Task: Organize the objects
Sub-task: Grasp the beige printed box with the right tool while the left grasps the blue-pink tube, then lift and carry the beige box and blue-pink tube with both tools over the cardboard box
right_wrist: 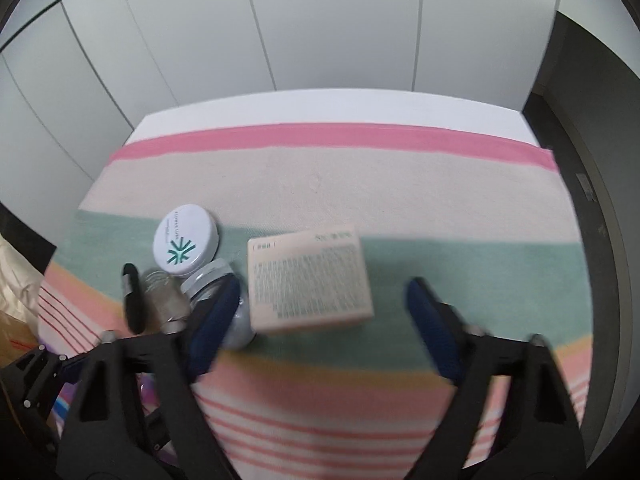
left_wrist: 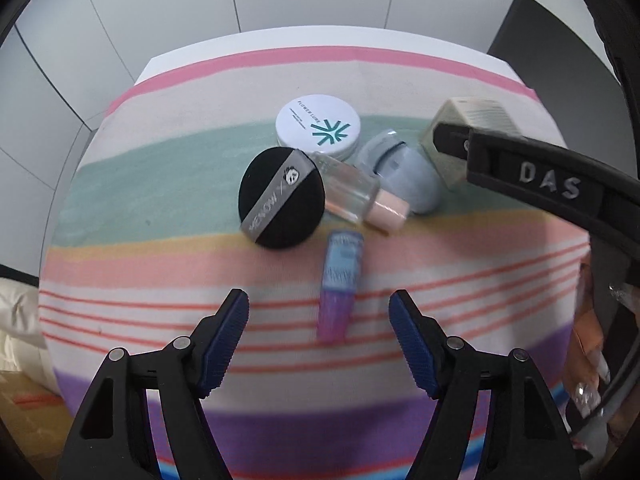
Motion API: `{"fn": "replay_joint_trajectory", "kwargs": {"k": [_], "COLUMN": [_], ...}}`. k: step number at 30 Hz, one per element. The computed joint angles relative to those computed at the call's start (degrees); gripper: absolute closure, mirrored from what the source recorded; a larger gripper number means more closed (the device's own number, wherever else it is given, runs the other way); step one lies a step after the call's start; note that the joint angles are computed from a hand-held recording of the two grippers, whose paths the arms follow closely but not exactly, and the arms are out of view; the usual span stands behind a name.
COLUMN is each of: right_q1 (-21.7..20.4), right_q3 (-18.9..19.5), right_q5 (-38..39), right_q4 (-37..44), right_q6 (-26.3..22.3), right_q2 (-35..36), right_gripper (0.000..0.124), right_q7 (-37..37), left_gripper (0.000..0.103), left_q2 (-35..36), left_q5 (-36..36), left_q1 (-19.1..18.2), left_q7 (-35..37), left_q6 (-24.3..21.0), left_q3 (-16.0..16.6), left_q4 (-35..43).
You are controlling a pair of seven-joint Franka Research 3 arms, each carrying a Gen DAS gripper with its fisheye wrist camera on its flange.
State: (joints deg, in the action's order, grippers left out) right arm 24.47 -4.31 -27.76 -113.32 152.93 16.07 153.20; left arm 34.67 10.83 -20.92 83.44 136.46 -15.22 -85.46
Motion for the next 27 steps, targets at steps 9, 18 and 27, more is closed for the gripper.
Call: {"fn": "replay_joint_trajectory", "kwargs": {"k": [9,18,27], "right_q1": [0.7,-2.4,-4.8], "right_q3": [0.9,4.9,9.2], "right_q5": [-2.5,-2.7,-2.2], "right_q4": [-4.7,-11.7,-13.2], "right_q6": [-2.0,-5.0,-9.6], "right_q2": [-4.0,-11.0,-17.2], "right_gripper": [0.069,0.069,0.069], "right_q7": [2.0,4.3,3.9], "left_gripper": [0.084,0.084,0.084], "left_q2": [0.5,-1.6,-6.1], "left_q5": [4.4,3.7,3.3], "left_q1": [-2.2,-2.1,-1.9], "left_q7": [-0.7,-1.4,-2.5], "left_q6": [6.4,4.9,3.1], "left_q3": [1.2,0.3,0.0], "left_q4": [-0.8,-2.4,-2.9]}}
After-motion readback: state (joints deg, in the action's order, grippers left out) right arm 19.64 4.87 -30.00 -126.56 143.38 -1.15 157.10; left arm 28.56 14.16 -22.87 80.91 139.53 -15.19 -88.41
